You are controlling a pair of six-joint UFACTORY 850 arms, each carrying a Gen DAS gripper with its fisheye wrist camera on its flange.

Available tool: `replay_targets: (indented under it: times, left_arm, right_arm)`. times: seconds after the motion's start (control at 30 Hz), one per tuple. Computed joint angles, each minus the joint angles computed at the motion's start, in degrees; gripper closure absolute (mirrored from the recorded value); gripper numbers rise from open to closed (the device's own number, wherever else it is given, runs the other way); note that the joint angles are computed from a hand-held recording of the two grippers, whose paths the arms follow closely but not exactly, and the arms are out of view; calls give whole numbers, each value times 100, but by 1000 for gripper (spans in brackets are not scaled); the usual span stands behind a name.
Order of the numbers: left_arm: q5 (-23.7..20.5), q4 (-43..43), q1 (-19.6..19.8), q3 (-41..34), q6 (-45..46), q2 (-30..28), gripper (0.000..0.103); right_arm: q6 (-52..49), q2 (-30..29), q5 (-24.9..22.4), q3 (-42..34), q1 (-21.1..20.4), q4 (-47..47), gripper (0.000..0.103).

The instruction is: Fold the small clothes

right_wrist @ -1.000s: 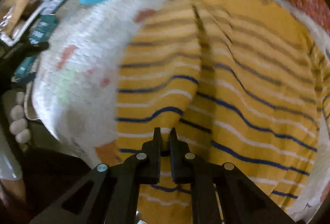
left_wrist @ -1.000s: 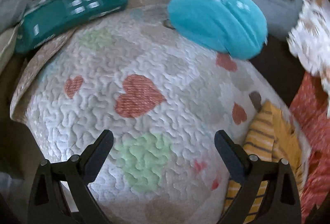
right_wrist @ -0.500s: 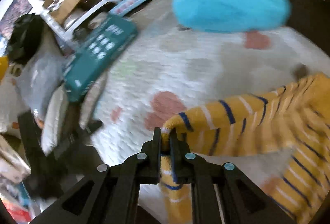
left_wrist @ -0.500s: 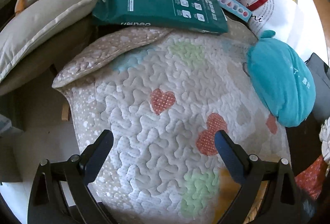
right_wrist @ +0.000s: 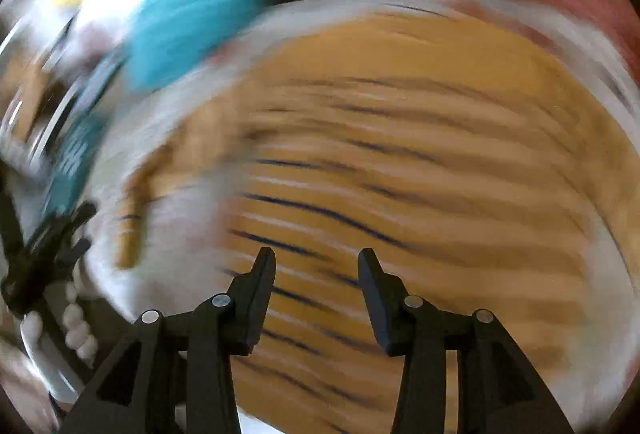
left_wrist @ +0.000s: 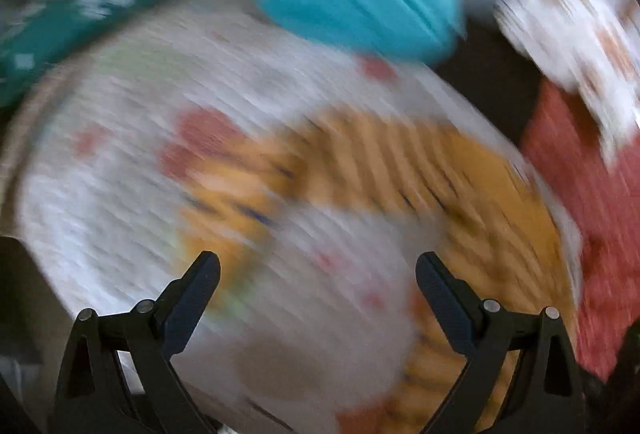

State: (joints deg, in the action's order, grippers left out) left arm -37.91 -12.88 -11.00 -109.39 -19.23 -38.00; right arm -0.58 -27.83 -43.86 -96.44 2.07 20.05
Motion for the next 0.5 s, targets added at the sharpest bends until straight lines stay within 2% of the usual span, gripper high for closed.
replay_targets:
  times: [0.1, 0.17, 0.27, 0.4, 0.5]
  left_arm:
    - [-471, -867, -194, 128, 766, -52, 10]
    - [-704, -836, -364, 318, 827, -22, 13]
    - [-930, -641, -637, 631, 908, 75, 13]
    - [-1105, -516, -949, 734, 1033, 46, 13]
    - [-1061, 352, -1227, 630, 539, -45, 13]
  right_arm:
    - [506, 950, 351, 1402, -670, -119, 51]
    - [573, 1438, 495, 2139, -1031, -62, 47]
    - [64, 1839, 577, 2885, -1410, 564, 47]
    - [-842, 2034, 602, 3411, -1489, 1545, 47]
    - [-1521, 2042, 574, 3593, -1368, 2157, 47]
